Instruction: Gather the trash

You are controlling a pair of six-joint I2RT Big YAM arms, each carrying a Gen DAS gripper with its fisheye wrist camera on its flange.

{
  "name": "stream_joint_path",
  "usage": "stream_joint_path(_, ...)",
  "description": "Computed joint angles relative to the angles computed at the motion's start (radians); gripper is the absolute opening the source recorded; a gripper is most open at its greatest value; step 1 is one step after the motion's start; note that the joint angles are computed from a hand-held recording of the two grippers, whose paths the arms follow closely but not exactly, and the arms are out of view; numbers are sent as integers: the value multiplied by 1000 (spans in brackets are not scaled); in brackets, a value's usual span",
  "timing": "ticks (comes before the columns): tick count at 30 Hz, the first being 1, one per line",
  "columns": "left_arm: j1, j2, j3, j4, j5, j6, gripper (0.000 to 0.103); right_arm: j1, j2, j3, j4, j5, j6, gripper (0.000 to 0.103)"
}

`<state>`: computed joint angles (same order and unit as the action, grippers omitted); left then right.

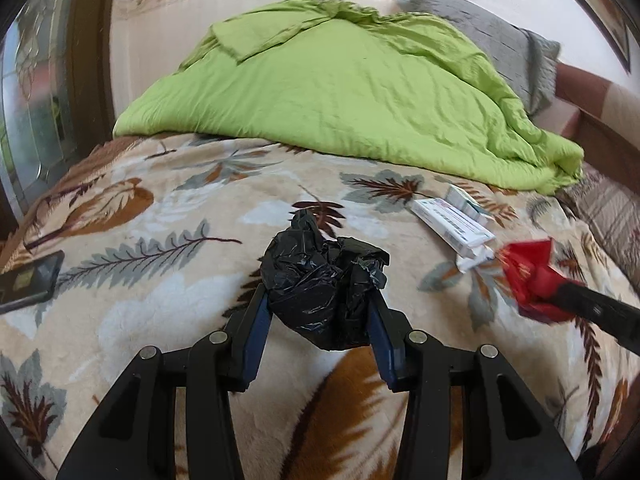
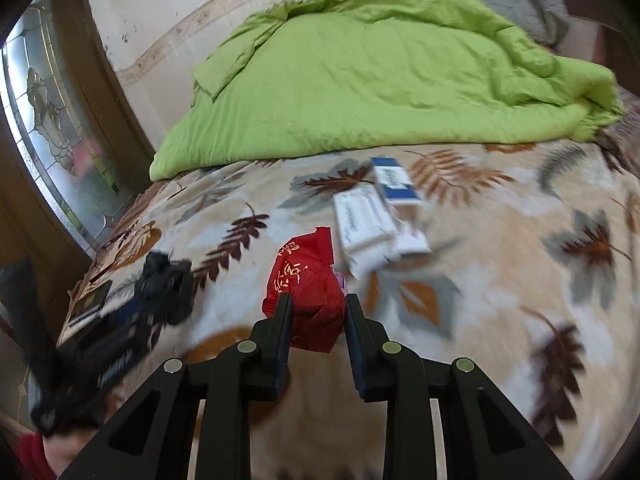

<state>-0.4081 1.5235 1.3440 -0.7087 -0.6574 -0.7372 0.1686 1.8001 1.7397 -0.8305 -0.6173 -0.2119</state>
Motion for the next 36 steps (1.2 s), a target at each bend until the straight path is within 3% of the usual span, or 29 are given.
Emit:
stream_joint_path(4, -42, -7, 6, -29, -19, -6, 45, -62, -73, -109, 24, -42, 16, 28)
stream_joint_path(15, -173, -30, -5, -128, -84, -54, 45, -122, -145, -205, 42, -99, -10, 28)
stream_joint_path(24, -175, -34, -17, -140, -104, -90, 45, -135, -179, -250, 84, -130, -6, 28)
stream_joint_path(36, -174, -34, -20, -117, -110, -68, 45, -129, -182, -253, 80, -113, -22, 28)
